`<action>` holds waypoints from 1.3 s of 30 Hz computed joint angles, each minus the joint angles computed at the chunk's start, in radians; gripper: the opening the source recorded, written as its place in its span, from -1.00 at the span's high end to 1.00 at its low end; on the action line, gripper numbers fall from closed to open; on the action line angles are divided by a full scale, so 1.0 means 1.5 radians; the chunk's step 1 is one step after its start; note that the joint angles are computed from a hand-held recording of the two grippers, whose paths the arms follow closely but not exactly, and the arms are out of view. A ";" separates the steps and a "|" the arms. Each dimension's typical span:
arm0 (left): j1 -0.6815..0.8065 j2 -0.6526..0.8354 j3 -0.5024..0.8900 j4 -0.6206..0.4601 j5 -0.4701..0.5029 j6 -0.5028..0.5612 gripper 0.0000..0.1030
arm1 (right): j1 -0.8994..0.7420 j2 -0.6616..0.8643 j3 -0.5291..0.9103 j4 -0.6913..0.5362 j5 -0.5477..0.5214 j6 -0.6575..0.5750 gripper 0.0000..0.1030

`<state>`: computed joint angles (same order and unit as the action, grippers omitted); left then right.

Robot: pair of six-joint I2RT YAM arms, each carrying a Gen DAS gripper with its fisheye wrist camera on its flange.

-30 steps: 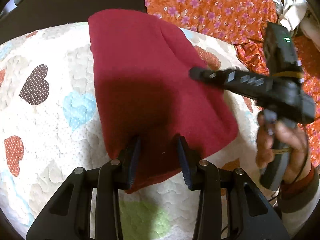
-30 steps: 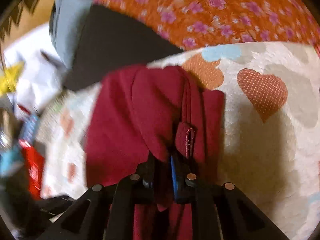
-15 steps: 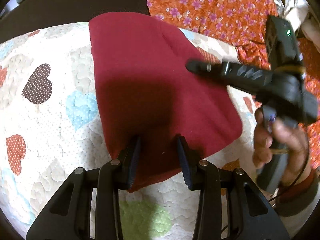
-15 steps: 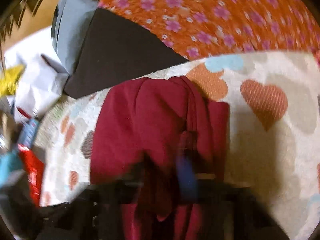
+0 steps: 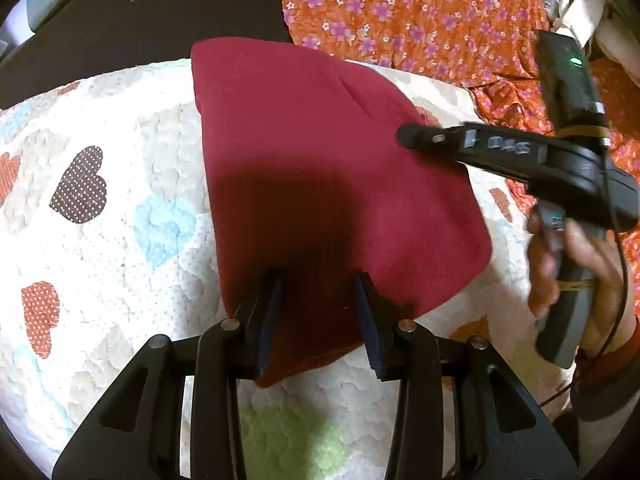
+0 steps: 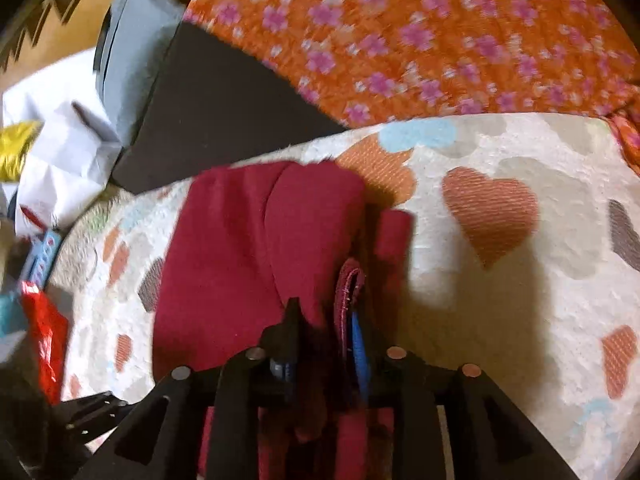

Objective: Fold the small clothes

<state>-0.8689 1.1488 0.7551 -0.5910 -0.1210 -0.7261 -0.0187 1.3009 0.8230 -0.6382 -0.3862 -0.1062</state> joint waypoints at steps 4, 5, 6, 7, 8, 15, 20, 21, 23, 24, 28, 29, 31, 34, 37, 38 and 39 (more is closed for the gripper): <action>0.017 -0.043 -0.002 -0.008 -0.015 -0.003 0.29 | -0.049 -0.052 0.037 -0.144 -0.068 -0.066 0.46; 0.019 -0.042 -0.001 -0.009 -0.021 -0.001 0.29 | -0.054 -0.061 0.036 -0.177 -0.079 -0.089 0.35; 0.024 -0.037 -0.001 -0.009 -0.025 0.000 0.29 | -0.048 -0.076 0.025 -0.194 -0.074 -0.101 0.30; 0.031 -0.034 -0.006 -0.004 -0.023 -0.001 0.30 | -0.050 -0.086 0.017 -0.207 -0.069 -0.115 0.30; 0.036 -0.030 -0.009 0.002 -0.022 -0.002 0.30 | -0.043 -0.096 -0.004 -0.210 -0.064 -0.126 0.30; -0.047 0.021 0.014 -0.018 -0.126 0.020 0.29 | -0.057 -0.113 -0.132 -0.098 -0.014 -0.114 0.68; -0.039 0.000 0.020 -0.027 -0.155 0.020 0.29 | -0.059 -0.209 -0.062 -0.170 -0.029 -0.102 0.68; -0.025 -0.015 0.016 -0.023 -0.154 0.016 0.29 | -0.041 -0.225 -0.057 -0.164 -0.020 -0.090 0.68; 0.000 -0.032 0.008 -0.012 -0.145 0.011 0.29 | 0.028 -0.236 -0.041 -0.137 0.007 -0.057 0.68; 0.016 -0.039 0.001 -0.007 -0.135 0.007 0.29 | 0.065 -0.216 -0.035 -0.116 0.025 -0.045 0.68; 0.075 -0.022 -0.025 0.026 -0.066 0.010 0.28 | 0.122 -0.071 -0.027 -0.021 0.088 -0.021 0.68; 0.076 -0.019 -0.030 0.033 -0.060 0.007 0.23 | 0.117 -0.032 -0.030 0.009 0.104 -0.012 0.68; 0.072 -0.017 -0.035 0.043 -0.068 -0.002 -0.04 | 0.075 0.030 -0.032 0.051 0.055 -0.012 0.71; 0.070 -0.012 -0.032 0.045 -0.068 -0.008 -0.04 | 0.037 0.034 -0.024 0.033 -0.004 -0.008 0.71; 0.057 -0.008 -0.025 0.035 -0.090 -0.008 -0.04 | 0.051 -0.024 -0.020 -0.016 0.026 -0.023 0.70; 0.051 -0.009 -0.023 0.029 -0.100 -0.009 -0.04 | 0.053 -0.051 -0.022 -0.033 0.030 -0.023 0.67; 0.047 -0.009 -0.021 0.025 -0.108 -0.010 -0.04 | 0.054 -0.083 -0.026 -0.051 0.031 -0.027 0.67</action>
<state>-0.7987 1.1360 0.7236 -0.5531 -0.2827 -0.7409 0.0622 1.1758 0.7838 -0.7145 -0.3400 -0.1471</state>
